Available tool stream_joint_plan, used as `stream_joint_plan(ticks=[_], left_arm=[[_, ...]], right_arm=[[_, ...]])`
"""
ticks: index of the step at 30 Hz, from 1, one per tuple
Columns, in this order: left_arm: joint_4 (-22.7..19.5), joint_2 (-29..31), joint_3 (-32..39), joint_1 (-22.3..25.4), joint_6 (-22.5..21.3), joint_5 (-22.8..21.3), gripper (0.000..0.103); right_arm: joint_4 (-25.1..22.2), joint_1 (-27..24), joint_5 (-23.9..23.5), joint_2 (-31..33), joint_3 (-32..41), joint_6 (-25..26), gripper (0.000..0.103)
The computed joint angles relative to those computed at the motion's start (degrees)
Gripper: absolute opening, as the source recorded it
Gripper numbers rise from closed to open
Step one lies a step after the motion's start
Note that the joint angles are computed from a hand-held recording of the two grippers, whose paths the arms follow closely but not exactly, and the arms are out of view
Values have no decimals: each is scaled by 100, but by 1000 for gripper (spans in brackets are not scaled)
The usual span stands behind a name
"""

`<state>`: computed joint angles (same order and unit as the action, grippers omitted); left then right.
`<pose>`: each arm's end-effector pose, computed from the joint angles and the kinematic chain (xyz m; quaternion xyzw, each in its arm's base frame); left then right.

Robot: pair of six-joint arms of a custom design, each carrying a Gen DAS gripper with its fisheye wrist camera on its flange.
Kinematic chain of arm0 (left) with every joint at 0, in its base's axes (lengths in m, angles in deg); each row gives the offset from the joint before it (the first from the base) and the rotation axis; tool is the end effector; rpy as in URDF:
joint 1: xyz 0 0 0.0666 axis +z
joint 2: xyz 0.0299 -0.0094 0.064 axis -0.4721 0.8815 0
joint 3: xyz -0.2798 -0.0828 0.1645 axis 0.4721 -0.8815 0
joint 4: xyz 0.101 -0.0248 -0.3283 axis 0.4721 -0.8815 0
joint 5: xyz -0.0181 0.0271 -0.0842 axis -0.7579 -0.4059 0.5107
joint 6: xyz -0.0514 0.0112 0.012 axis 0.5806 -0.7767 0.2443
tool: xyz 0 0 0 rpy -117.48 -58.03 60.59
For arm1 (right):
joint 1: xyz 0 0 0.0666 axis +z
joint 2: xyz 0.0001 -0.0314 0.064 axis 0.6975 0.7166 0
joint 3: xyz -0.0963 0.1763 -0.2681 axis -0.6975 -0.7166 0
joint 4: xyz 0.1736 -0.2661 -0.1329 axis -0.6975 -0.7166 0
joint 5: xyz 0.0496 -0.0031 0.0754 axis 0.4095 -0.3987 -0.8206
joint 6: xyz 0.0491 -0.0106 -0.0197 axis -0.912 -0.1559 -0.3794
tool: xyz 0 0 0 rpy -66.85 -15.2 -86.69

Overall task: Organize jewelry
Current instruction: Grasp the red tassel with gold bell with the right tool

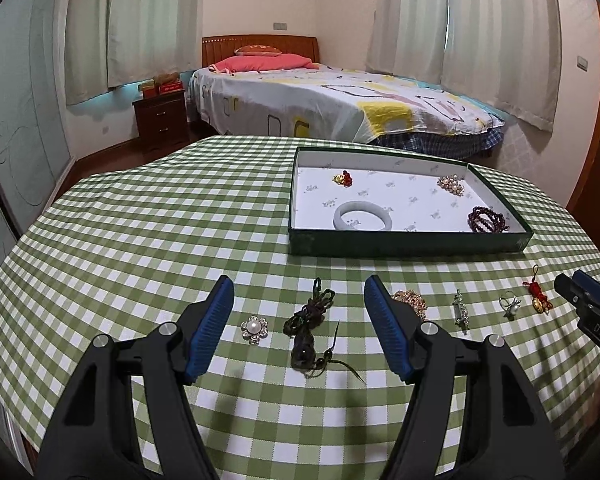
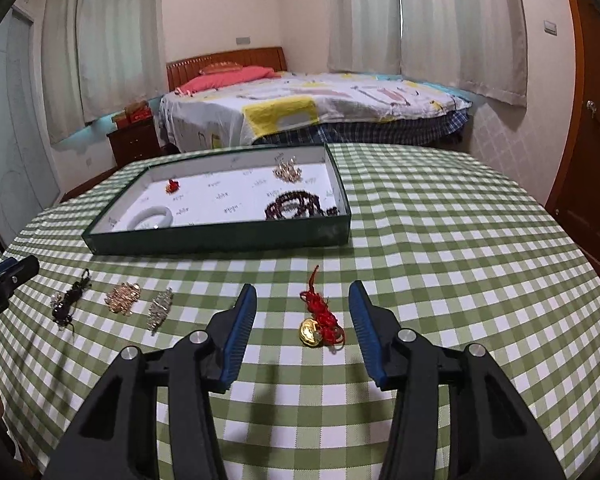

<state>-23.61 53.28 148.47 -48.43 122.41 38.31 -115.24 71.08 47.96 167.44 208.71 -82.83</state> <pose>0.3542 -0.1093 0.4866 -0.2209 0.8719 0.0958 0.4264 0.4968 0.2513 0.4693 -0.1814 0.8846 0.1172 0.4134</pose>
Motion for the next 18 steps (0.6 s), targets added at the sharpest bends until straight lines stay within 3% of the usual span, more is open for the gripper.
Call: stream_joint_plan(ticks=[18], left_arm=[[-43, 8, -142, 103, 69, 160, 66]], right_arm=[[-1722, -43, -2, 1174, 1722, -109, 42]])
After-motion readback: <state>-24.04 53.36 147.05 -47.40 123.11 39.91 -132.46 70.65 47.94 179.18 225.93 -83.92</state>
